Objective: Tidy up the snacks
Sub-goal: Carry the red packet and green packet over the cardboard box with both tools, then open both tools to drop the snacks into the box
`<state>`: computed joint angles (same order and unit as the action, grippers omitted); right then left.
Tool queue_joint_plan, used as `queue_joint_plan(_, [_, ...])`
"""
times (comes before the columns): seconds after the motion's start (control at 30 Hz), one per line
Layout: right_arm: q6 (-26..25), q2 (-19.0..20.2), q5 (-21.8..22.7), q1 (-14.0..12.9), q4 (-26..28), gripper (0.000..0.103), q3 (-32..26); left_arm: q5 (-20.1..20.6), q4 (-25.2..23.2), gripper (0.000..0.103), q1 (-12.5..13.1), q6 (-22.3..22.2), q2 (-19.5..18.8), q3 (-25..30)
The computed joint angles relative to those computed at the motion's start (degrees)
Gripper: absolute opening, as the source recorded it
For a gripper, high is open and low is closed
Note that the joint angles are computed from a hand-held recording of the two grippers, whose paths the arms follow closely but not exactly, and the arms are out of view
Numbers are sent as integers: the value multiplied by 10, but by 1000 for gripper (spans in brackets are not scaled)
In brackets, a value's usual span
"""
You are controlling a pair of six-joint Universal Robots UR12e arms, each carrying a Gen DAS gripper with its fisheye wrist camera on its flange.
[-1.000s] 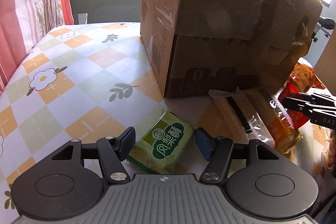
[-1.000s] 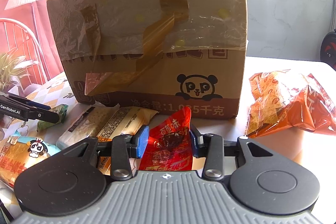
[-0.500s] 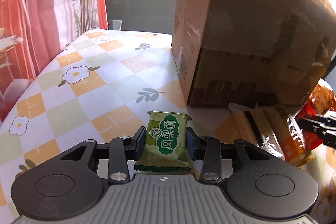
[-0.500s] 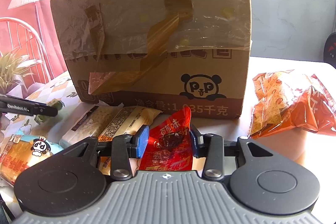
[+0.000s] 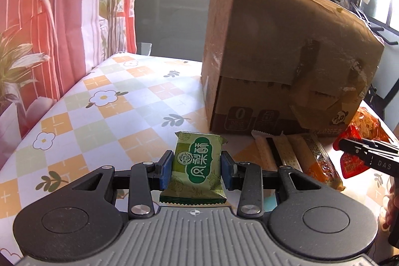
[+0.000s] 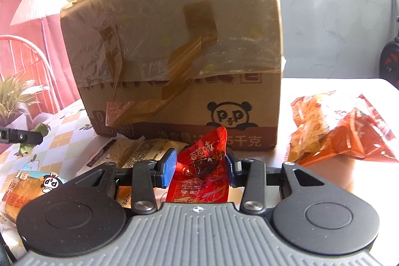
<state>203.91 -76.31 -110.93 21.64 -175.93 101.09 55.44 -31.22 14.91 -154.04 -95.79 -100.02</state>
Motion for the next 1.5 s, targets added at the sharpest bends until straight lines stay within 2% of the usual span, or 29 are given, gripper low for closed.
queue_joint_plan(0.1, [-10,-7,-7,5,-19,43,8,-20,1,42,3,8,5,-3])
queue_joint_plan(0.23, [0,-19,4,1,-51,43,17,-32,5,42,3,2,9,1])
queue_joint_plan(0.47, [-48,-29,-9,-5,-125,43,-3,-94,89,42,1,-50,2,38])
queue_joint_plan(0.57, [-85,-27,0,-11,-146,43,-22,-115,115,42,-5,-69,-6,63])
queue_joint_plan(0.67, [-107,-22,20,-24,-161,43,-46,-120,130,42,-22,-71,-20,93])
queue_joint_plan(0.73, [-113,-18,33,-33,-155,43,-64,-111,136,42,-37,-66,-31,112])
queue_joint_plan(0.83, [-126,-4,45,-46,-131,43,-97,-94,117,42,-58,-72,-52,147])
queue_joint_plan(0.9, [-134,8,50,-55,-108,43,-119,-79,108,42,-72,-78,-68,168])
queue_joint_plan(1.0, [-141,23,34,-60,-67,43,-143,-35,94,42,-91,-70,-86,192])
queue_joint_plan(1.1, [-128,28,37,-67,-16,43,-154,-13,89,42,-101,-90,-100,208])
queue_joint_plan(1.13, [-124,29,35,-68,1,45,-158,-15,79,44,-101,-94,-104,213])
queue_joint_plan(1.2, [-123,30,27,-68,25,48,-163,-12,58,58,-103,-105,-108,220])
queue_joint_plan(1.23, [-122,29,27,-68,35,50,-163,-6,57,69,-103,-110,-107,218])
queue_joint_plan(1.27, [-123,27,32,-69,42,52,-161,-1,62,73,-102,-113,-107,214])
queue_joint_plan(1.43, [-121,14,16,-63,22,70,-138,-6,64,76,-87,-93,-94,197])
queue_joint_plan(1.5, [-117,9,8,-59,18,72,-131,-13,62,80,-79,-92,-90,193])
